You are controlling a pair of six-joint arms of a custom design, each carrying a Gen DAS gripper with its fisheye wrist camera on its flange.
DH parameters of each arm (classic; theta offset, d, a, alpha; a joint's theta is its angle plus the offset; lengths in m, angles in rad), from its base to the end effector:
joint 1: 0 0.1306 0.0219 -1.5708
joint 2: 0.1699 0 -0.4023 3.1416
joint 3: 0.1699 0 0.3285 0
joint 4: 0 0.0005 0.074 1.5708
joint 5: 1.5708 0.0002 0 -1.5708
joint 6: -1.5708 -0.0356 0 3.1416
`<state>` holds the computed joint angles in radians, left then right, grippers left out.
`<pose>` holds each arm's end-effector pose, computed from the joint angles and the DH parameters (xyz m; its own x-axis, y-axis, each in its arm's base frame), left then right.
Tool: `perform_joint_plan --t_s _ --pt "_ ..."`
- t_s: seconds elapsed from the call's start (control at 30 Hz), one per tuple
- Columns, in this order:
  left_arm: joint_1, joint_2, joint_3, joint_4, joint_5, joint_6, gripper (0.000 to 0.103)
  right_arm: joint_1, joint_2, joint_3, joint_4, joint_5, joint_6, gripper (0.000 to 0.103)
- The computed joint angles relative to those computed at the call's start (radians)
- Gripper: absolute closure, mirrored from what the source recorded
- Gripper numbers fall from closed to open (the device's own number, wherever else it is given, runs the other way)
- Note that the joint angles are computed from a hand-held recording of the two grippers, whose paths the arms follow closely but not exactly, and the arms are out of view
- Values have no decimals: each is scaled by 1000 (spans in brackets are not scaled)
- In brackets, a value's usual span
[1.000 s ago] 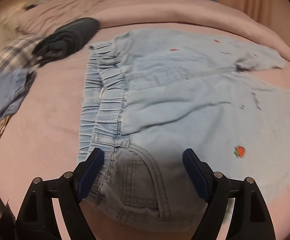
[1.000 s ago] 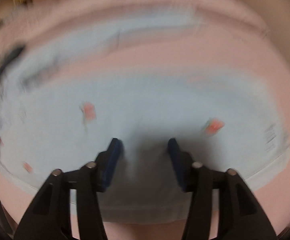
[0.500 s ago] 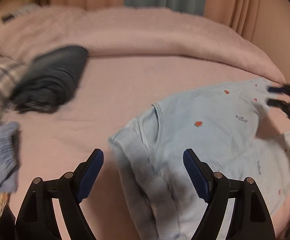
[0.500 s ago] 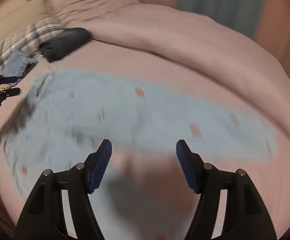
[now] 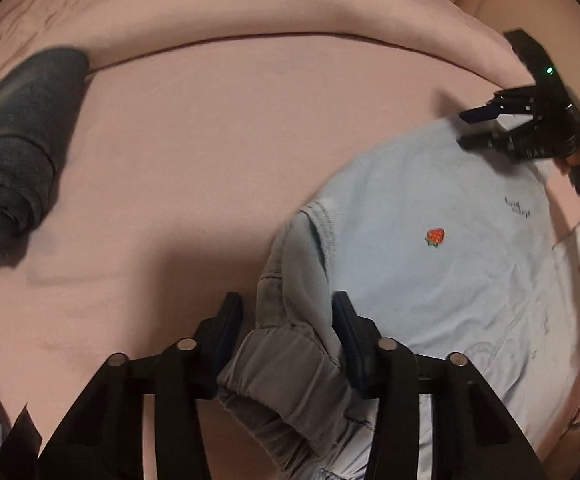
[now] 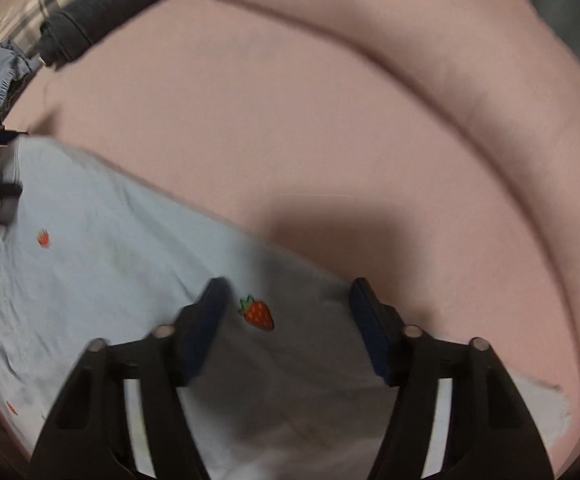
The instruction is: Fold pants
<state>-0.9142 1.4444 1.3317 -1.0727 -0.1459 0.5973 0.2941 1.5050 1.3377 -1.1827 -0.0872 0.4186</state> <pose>0.2520 -0.3193 0.3943 -0.8897 0.2429 -0.3866 0.3023 0.9480 -0.1000 0.3930 0.1217 0.3692 -0.7284 -0.6437 -0.2346 -0.6601 0.7511 -0.0114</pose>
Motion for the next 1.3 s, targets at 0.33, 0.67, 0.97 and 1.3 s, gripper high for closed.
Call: perform_joint_plan --t_s 0.33,0.67,0.97,1.3 --pt "-24 -39 -58 24 -74 127 53 55 -166 -111 203 124 71 103" --pt "19 -129 -119 111 3 134 25 -42 -122 -45 74 -88 12 2" --pt "12 -28 -44 22 43 61 60 -48 -65 -61 -31 -61 143 51" --pt "-139 -15 74 -111 -295 86 70 75 -323 -208 118 180 176 99"
